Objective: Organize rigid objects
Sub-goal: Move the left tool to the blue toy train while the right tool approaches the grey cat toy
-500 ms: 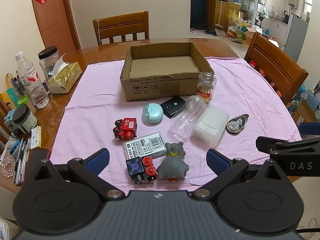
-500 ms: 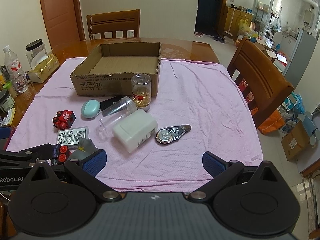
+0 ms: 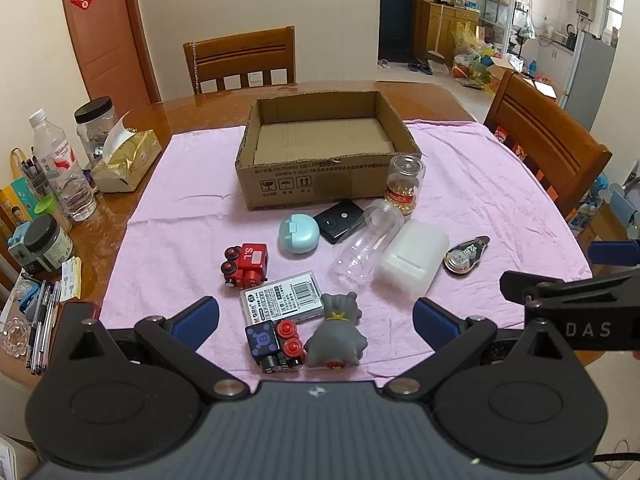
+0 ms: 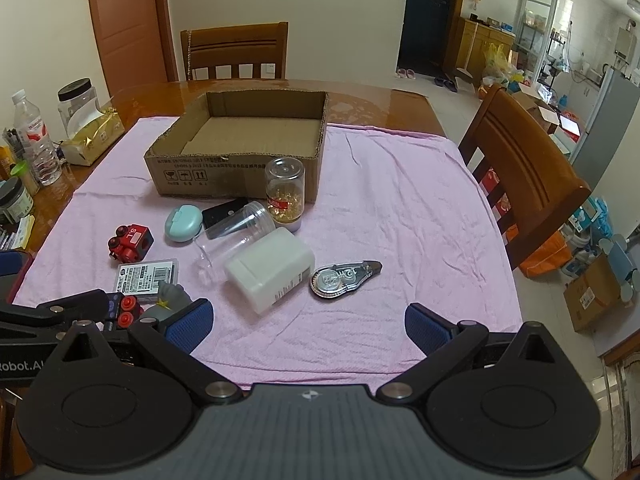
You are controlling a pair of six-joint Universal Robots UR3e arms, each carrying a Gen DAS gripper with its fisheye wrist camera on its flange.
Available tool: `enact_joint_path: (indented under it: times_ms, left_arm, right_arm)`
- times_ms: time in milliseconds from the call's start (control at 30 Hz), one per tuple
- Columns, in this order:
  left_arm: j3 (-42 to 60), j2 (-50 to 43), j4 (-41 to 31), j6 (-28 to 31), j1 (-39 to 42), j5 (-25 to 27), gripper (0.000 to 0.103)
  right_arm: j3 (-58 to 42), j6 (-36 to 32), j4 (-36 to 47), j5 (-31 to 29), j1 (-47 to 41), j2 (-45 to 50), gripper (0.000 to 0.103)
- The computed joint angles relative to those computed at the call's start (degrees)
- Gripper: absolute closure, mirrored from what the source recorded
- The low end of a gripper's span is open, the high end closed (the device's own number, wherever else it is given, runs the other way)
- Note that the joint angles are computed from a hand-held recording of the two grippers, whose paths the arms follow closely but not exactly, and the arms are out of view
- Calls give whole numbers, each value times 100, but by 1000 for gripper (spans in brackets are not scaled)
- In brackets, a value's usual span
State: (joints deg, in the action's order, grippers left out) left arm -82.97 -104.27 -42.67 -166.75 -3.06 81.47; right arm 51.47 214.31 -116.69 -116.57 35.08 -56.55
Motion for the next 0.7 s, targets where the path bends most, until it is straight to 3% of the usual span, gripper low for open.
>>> enact_joint_path:
  times_ms: [367,700]
  left_arm:
    - [88,-146,53,124,95,-204,1]
    - [-291,-284,694,409,334,-642,1]
  right_arm:
    - [-220,-26,22,-58,-9,165,0]
    - [-76,-207,-451,-151,5,318,0]
